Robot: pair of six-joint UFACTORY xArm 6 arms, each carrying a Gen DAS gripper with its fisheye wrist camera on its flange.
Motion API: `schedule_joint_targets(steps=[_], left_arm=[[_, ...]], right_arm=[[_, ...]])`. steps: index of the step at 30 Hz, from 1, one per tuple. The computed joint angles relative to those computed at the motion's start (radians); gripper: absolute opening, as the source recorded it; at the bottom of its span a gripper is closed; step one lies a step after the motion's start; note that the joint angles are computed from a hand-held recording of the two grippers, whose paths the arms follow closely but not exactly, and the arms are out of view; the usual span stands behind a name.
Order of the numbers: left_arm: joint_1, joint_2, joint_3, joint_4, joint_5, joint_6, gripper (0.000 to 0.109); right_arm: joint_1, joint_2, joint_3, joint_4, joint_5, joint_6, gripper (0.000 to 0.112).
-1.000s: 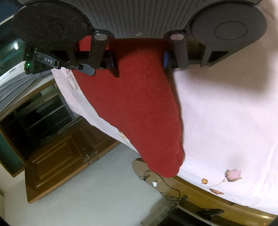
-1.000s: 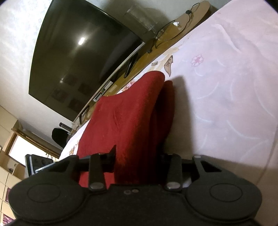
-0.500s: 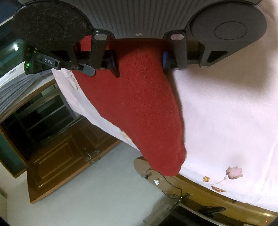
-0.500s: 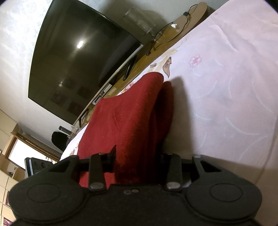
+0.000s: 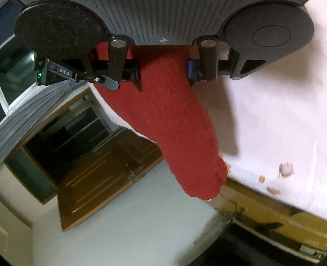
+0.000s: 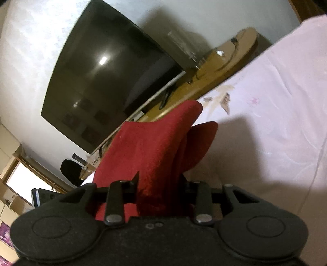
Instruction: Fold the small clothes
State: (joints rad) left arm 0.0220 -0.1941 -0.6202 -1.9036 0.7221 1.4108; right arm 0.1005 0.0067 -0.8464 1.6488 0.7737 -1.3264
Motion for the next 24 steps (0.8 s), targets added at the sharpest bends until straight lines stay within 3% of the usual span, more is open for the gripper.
schedule_joint_targets(steps=[5, 12, 18, 24], left_arm=[[0.144, -0.157, 0.091, 0.139, 0.098, -0.095, 0.040], [0.468, -0.311, 0.181, 0.350, 0.298, -0.186, 0.040], [0.771, -0.310, 0.187, 0.512, 0.494, -0.189, 0.040], [1.008, -0.215, 0.167, 0.626, 0.609, -0.140, 0.040]], right_arm=[[0.088, -0.091, 0.039, 0.035, -0.056, 0.010, 0.033], [0.274, -0.107, 0.015, 0.130, -0.146, -0.002, 0.033], [0.415, -0.024, -0.055, 0.183, -0.187, 0.004, 0.033], [0.515, 0.058, -0.105, 0.199, -0.187, 0.023, 0.033]])
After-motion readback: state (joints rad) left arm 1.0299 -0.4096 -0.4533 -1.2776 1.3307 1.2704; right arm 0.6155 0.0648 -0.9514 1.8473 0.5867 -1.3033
